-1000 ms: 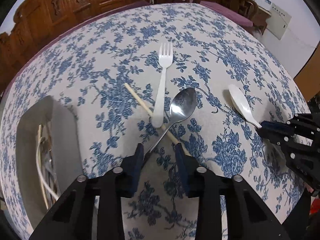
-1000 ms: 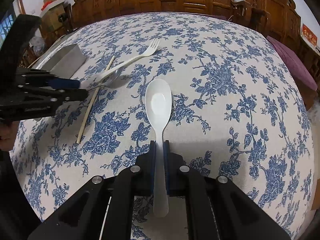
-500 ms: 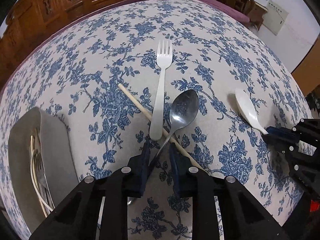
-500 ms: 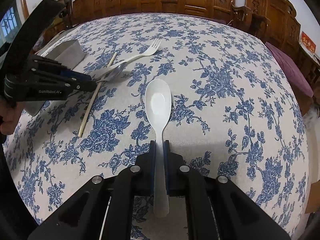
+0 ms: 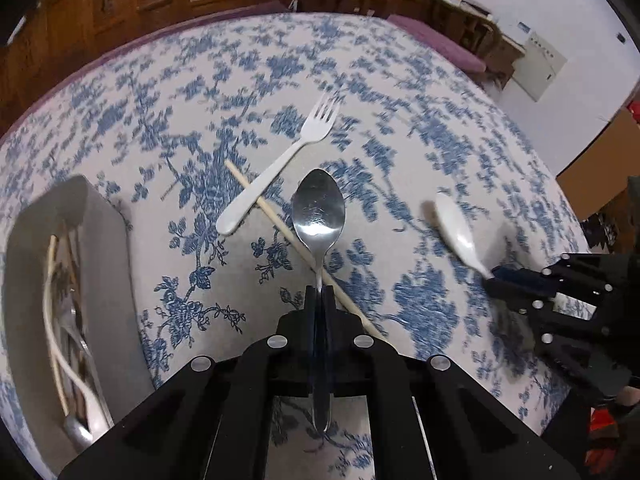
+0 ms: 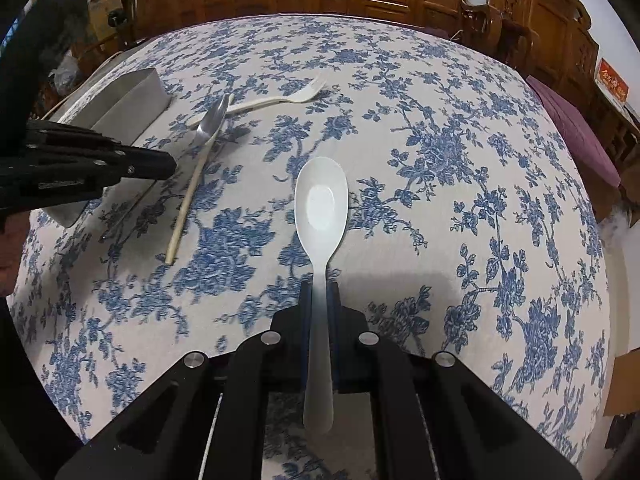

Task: Organize utensils
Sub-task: 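Lower the metal spoon into the tray with the left tool while the right tool carries the white spoon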

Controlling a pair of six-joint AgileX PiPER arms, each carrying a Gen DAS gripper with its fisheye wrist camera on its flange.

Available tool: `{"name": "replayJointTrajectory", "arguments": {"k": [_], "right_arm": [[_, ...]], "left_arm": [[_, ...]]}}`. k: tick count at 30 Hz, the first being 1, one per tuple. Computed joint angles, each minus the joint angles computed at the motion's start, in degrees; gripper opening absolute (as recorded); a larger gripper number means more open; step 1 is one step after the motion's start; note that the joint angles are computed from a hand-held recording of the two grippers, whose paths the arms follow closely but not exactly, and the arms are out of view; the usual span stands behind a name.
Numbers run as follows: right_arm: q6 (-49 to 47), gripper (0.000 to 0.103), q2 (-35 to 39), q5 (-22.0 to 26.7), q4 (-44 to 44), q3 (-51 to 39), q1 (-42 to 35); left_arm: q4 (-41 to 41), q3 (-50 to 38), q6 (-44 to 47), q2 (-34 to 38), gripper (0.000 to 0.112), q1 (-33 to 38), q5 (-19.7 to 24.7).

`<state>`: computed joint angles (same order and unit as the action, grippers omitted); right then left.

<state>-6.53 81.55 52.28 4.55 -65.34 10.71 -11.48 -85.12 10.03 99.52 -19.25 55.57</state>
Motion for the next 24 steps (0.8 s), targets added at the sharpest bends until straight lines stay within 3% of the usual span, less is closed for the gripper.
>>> {"name": "replayJointTrajectory", "arguments": {"k": [7,15,24], "right_arm": [[5.3,0.009,-1.7,2.4,-2.2,-3.5,4.4],[10.1,0.009,-1.0,5.1,-3.0,-11.8,11.5],[13.7,0.009,3.8,7.9,-3.9,-23.3,18.1]], "left_arm": [[-1.6,2.0,1.1,-7.6,0.003,1.7,1.6],[-5.3,2.1,5.1,-13.8,0.003,9.9,6.1],[-8.3,0.3,10.6,-14.1,0.003,20.7,9.3]]}}
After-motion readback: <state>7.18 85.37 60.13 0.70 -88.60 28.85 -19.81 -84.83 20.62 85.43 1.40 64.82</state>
